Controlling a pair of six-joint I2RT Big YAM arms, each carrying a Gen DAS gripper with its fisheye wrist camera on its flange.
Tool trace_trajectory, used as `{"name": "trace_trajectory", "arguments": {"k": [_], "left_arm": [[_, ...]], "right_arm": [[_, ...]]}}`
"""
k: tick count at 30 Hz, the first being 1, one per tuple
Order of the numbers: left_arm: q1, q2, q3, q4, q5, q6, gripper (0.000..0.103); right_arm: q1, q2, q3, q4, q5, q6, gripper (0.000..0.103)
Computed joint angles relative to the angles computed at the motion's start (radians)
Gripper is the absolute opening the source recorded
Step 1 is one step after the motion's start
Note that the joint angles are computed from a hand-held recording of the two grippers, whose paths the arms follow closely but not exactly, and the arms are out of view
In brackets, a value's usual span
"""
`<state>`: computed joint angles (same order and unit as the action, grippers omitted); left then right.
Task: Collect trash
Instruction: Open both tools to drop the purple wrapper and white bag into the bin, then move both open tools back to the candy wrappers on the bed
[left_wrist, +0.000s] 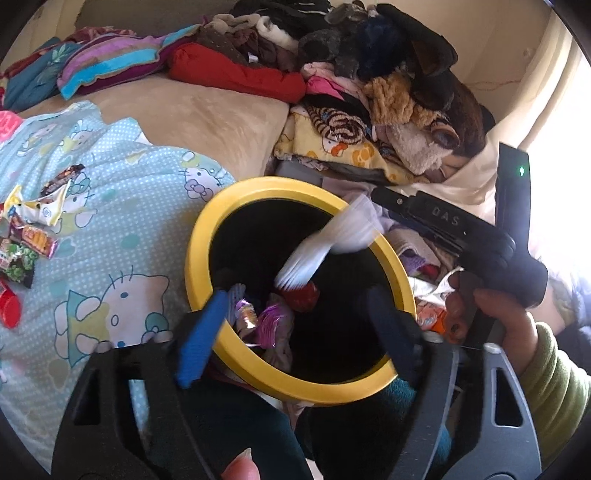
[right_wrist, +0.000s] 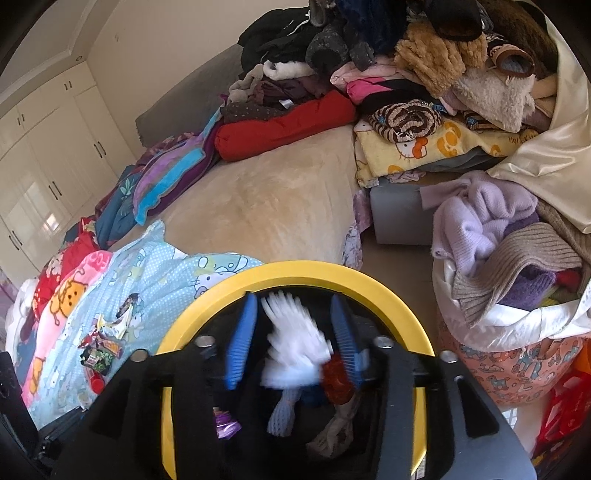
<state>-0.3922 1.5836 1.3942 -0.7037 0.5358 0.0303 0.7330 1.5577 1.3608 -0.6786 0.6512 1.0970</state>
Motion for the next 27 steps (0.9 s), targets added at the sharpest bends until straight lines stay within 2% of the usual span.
{"name": "trace_trajectory", "arguments": {"k": [5, 11, 27], "left_arm": [[0.011, -0.012, -0.007, 0.019, -0.011, -0.023, 0.088], [0.033, -0.028, -0.014, 0.04, -0.032, -0.049, 0.092], [0.098, -0.073, -0.03, 0.105, -0.09, -0.1, 0.092]], "right_arm": [[0.004, 0.003, 0.007, 0.003, -0.004, -0.004, 0.052], [0.014, 0.009, 0.025, 0.005, 0.002, -0.022, 0.057], [0.051, 0.042, 0.098, 0.006, 0.018, -0.095, 0.06]]}}
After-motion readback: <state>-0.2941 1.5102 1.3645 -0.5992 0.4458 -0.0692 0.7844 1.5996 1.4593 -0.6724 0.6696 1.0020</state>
